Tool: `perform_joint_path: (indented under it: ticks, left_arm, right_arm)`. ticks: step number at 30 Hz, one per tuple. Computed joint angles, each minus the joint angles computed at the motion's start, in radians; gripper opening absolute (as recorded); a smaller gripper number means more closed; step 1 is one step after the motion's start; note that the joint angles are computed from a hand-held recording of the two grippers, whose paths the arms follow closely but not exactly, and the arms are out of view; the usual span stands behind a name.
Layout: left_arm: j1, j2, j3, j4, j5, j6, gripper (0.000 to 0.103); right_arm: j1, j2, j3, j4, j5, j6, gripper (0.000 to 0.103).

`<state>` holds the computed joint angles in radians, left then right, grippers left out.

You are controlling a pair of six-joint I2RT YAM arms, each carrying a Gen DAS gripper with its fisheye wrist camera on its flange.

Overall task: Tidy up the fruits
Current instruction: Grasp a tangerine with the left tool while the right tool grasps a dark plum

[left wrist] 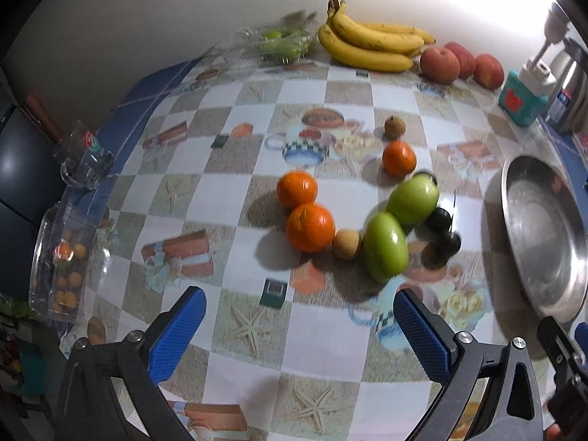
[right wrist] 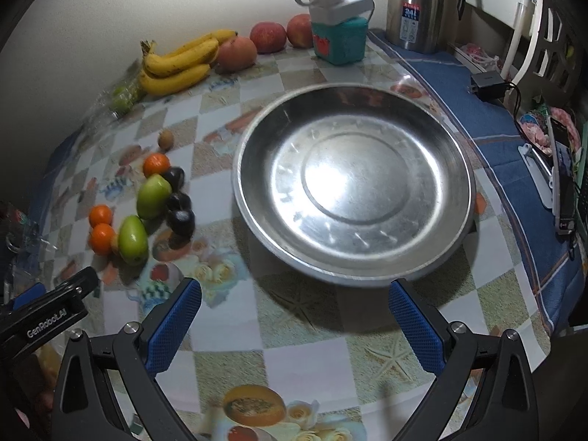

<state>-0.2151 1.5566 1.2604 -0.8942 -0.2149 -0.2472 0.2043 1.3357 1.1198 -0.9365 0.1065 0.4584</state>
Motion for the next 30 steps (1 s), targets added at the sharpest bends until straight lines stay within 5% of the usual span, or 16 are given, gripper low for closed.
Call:
perform_joint_path:
  ticks: [10,20,30]
  left_arm:
    - [0.06,0.104,0.183,-0.004,0.065,-0.067,0.103]
    - [0.137,0.23,0.302,0.006,0.068,-0.072,0.103]
    - [0.25,0.214,0.263,0.032,0.078,-0.029,0.103]
  right_arm:
    - [0.0,0.048,0.094,0.072,0.015,-0.02,0.101]
    - [0.015,0.26,0.3,0.043,-0.02,-0.006,0.101]
    - [0.099,0.434,0.465,0.036,-0.048,-0.014,0.101]
